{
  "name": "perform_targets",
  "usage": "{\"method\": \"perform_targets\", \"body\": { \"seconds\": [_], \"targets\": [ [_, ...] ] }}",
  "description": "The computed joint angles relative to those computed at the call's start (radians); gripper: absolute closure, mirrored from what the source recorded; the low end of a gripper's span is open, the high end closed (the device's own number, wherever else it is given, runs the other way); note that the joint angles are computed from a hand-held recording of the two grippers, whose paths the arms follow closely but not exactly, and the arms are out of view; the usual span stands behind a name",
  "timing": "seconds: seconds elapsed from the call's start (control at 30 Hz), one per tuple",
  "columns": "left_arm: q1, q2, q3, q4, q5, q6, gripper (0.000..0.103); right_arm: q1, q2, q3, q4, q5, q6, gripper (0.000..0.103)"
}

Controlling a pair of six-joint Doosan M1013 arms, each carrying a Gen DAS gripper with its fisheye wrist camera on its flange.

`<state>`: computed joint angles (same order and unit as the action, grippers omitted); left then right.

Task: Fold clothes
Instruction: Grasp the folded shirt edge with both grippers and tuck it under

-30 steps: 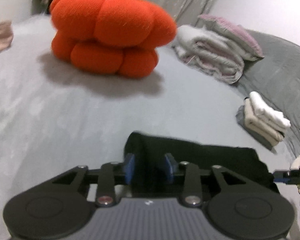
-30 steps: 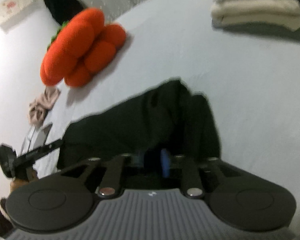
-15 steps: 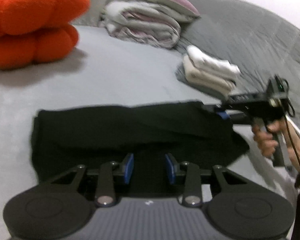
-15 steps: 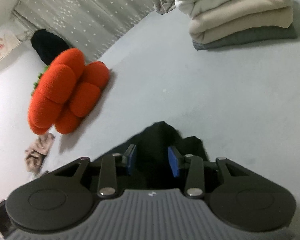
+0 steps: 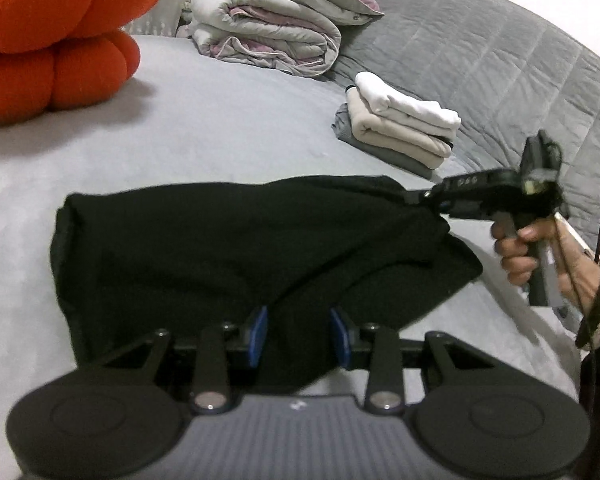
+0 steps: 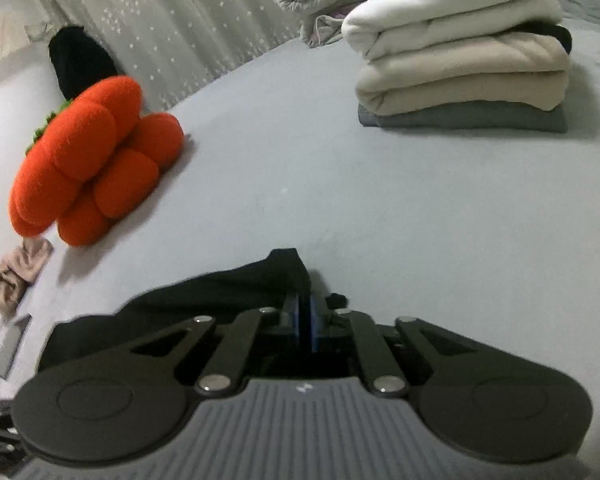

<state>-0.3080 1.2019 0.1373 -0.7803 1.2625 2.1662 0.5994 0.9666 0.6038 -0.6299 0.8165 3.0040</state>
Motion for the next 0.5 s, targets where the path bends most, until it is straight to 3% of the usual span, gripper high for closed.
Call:
{"method": "perform_targets", "body": {
  "seconds": [0.03,0.1,0.13,0.37,0.5],
  "targets": [
    [-0.001,-0.020,0.038,0.000,-0.020,0.018,0.062,0.001,-0.010,0.013,-0.001,-0.016,0.001,0.085],
    [-0.001,-0.074,0.141,-0.007,-0.085,0.068,0.053,0.005,-0.031,0.039,-0.001,-0.040,-0.019,0.065],
    [-0.002,-0.096,0.185,-0.009,-0.116,0.091,0.052,0.009,-0.040,0.051,-0.004,-0.043,-0.025,0.062],
    [-0.018,-0.182,0.343,0.035,-0.239,0.213,0.051,0.018,-0.084,0.101,0.091,-0.062,-0.086,0.062],
    [-0.027,-0.190,0.354,0.057,-0.243,0.231,0.055,0.015,-0.086,0.100,0.219,-0.098,-0.153,0.062]
  ]
}}
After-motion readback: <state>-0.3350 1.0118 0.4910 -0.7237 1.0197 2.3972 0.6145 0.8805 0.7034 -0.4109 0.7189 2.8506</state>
